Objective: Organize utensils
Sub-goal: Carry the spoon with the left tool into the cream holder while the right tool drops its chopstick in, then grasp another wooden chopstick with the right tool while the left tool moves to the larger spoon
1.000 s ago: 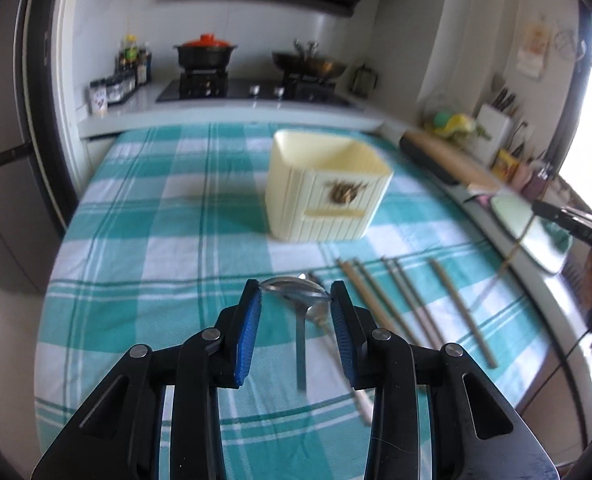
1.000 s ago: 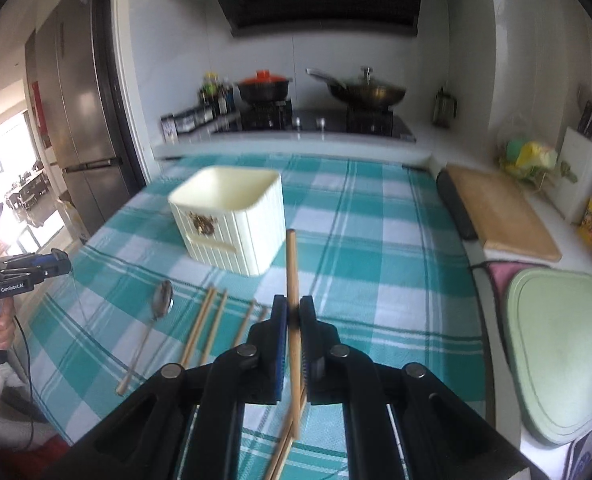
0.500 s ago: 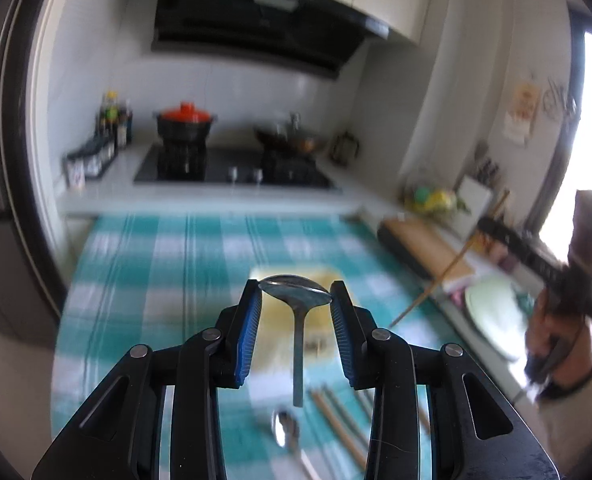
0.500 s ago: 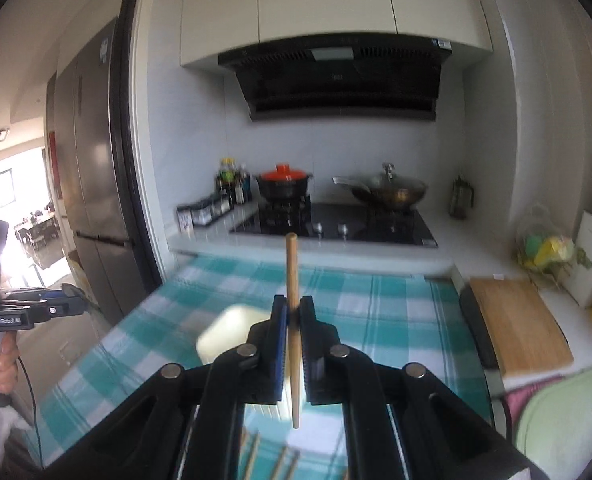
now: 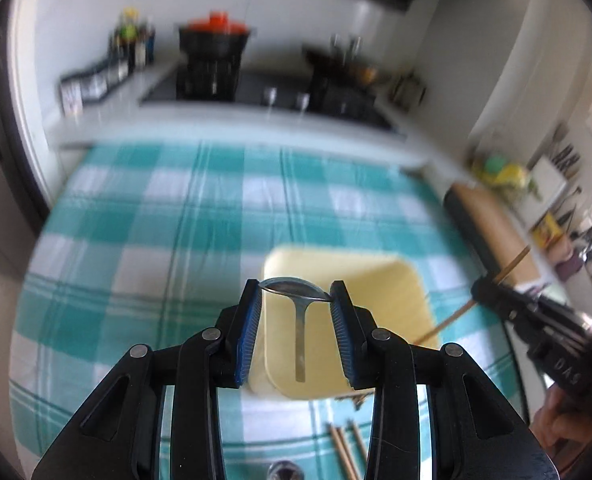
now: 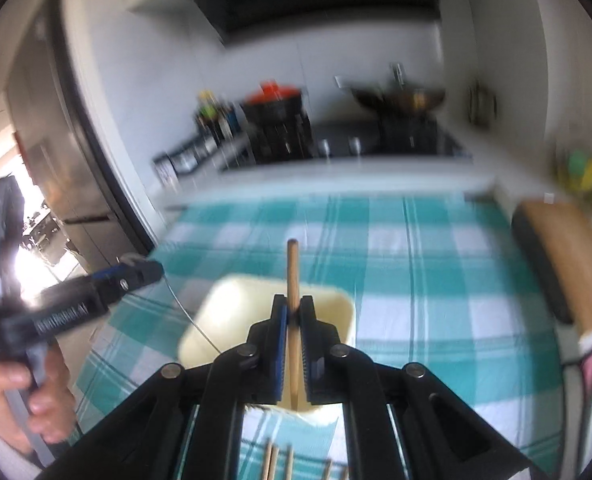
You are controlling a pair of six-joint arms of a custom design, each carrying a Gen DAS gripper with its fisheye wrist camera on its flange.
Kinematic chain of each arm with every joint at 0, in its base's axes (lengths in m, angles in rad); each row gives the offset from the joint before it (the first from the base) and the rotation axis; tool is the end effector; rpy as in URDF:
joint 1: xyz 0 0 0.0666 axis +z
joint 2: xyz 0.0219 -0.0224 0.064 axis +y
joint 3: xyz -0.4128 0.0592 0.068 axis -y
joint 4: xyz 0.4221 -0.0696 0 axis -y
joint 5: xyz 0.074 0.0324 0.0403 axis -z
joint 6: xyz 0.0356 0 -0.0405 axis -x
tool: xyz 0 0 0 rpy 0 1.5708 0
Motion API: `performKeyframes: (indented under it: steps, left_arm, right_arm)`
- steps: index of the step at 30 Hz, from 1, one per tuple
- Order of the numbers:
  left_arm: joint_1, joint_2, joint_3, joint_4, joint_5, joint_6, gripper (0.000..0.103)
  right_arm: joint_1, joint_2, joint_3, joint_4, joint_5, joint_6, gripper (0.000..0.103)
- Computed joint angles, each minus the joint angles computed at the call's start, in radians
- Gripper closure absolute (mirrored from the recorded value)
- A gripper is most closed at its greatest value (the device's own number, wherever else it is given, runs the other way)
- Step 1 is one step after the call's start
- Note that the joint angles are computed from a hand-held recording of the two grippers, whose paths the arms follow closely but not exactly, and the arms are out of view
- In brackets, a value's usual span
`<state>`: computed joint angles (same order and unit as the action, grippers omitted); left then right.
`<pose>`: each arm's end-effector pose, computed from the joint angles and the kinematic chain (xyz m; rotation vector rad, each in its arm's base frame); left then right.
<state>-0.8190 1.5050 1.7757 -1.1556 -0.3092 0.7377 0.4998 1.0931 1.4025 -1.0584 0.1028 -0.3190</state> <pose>0.3747 -0.3855 0.5762 -0.0363 2.4274 -0.3387 0.3307 0.1760 0.5823 -0.1585 2.3280 0.2945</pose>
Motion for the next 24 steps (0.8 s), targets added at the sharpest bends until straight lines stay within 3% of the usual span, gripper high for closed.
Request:
performKeyframes:
  steps: [4, 5, 7, 8, 12, 16, 20, 22, 24]
  left_arm:
    - [0.004, 0.018, -0.007, -0.033, 0.004, 0.050, 0.065]
    - [0.000, 0.001, -0.024, -0.026, -0.001, 0.063, 0.057]
    - [-0.013, -0.027, -0.043, -0.019, -0.020, 0.059, 0.044]
    - [-0.032, -0.056, -0.059, -0.020, -0.054, 0.045, 0.038]
    - [-0.109, -0.151, -0.116, -0.065, -0.167, -0.014, 0.017]
    - [-0.229, -0.250, -0.218, -0.171, -0.241, 0.031, 0.010]
    - [-0.384, -0.329, -0.379, -0.205, -0.255, 0.228, 0.010]
    - [-0.439, -0.329, -0.424, -0.214, -0.272, 0.324, 0.010]
    - [-0.502, -0.321, -0.464, -0.220, -0.302, 0.445, 0.010]
  right_arm:
    - [0.001, 0.022, -0.010, 0.001, 0.012, 0.010, 0.093]
    - [0.006, 0.017, -0.011, 0.005, 0.030, 0.011, 0.092]
    - [0.015, 0.000, -0.014, 0.019, 0.051, 0.006, 0.061]
    - [0.015, -0.019, -0.019, 0.037, 0.055, 0.005, 0.057]
    - [0.052, -0.115, -0.030, 0.040, 0.107, 0.035, 0.057]
    - [0.150, -0.257, -0.087, -0.010, 0.222, 0.075, 0.049]
    - [0.328, -0.426, -0.219, -0.100, 0.448, 0.067, 0.048]
    - [0.463, -0.499, -0.296, -0.207, 0.613, -0.051, 0.048]
    - [0.584, -0.546, -0.351, -0.341, 0.715, -0.237, 0.048]
